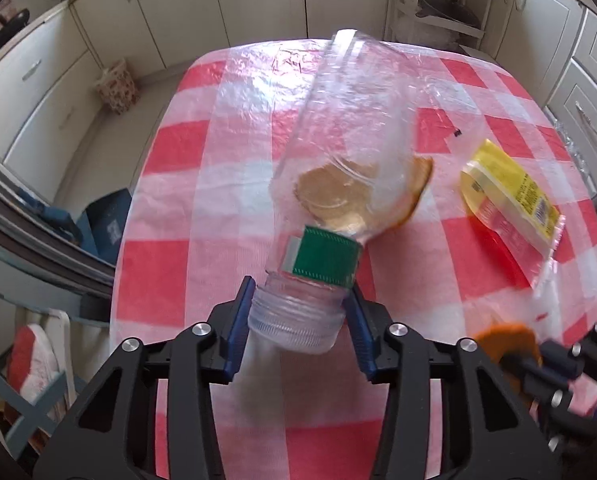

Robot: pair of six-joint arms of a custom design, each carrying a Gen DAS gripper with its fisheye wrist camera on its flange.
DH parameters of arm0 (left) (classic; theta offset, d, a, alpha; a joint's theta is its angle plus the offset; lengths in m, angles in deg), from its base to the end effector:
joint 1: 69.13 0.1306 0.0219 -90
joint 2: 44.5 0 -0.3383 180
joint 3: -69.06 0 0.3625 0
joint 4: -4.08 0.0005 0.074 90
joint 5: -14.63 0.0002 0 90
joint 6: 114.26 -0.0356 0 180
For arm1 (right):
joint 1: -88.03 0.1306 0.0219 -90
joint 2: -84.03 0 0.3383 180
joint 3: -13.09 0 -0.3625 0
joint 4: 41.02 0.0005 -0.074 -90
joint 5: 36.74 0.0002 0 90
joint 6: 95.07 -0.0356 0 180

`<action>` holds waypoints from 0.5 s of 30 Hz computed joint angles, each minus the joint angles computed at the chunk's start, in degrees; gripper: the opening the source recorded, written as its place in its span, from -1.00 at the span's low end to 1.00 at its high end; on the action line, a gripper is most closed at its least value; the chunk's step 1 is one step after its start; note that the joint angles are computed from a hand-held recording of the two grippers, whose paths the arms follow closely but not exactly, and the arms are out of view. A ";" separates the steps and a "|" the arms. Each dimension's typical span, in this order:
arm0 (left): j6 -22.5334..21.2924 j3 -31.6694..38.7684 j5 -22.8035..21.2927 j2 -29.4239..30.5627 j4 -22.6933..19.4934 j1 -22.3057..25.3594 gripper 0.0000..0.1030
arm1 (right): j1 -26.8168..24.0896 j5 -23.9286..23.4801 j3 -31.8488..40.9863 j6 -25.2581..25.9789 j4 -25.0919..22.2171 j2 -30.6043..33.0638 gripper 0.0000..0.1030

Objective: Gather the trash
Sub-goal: 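Grasp the clear bottle's neck with the left tool while the right tool grasps an orange peel, then carry the bottle and orange peel to the yellow bucket with both tools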

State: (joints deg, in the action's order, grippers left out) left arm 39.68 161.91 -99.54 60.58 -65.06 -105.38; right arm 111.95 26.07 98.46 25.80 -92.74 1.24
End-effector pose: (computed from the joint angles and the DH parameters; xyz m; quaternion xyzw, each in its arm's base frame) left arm 0.3954 -0.2725 0.2752 -0.2486 0.9430 0.0775 0.2073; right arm 0.4196 0.2034 0.2971 -0.4831 0.8154 0.2149 0.2357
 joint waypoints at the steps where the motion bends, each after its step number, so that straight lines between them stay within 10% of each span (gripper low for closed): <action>1: 0.84 -0.66 0.36 -0.63 0.22 -0.63 -0.24 | -0.65 -0.01 0.11 0.21 -0.23 -0.05 -0.84; 9: 7.91 -4.29 3.04 -4.40 -0.48 -6.67 -0.24 | -5.04 -0.59 1.86 2.39 -3.28 0.08 -0.84; 15: 12.73 2.20 -4.37 0.55 -13.46 -10.37 0.43 | -5.62 -0.85 -0.57 3.02 -3.89 -2.09 -0.84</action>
State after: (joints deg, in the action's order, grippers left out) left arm 52.41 164.10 -103.92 61.13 -78.52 -115.76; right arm 106.33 25.22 97.89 28.82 -96.63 -0.85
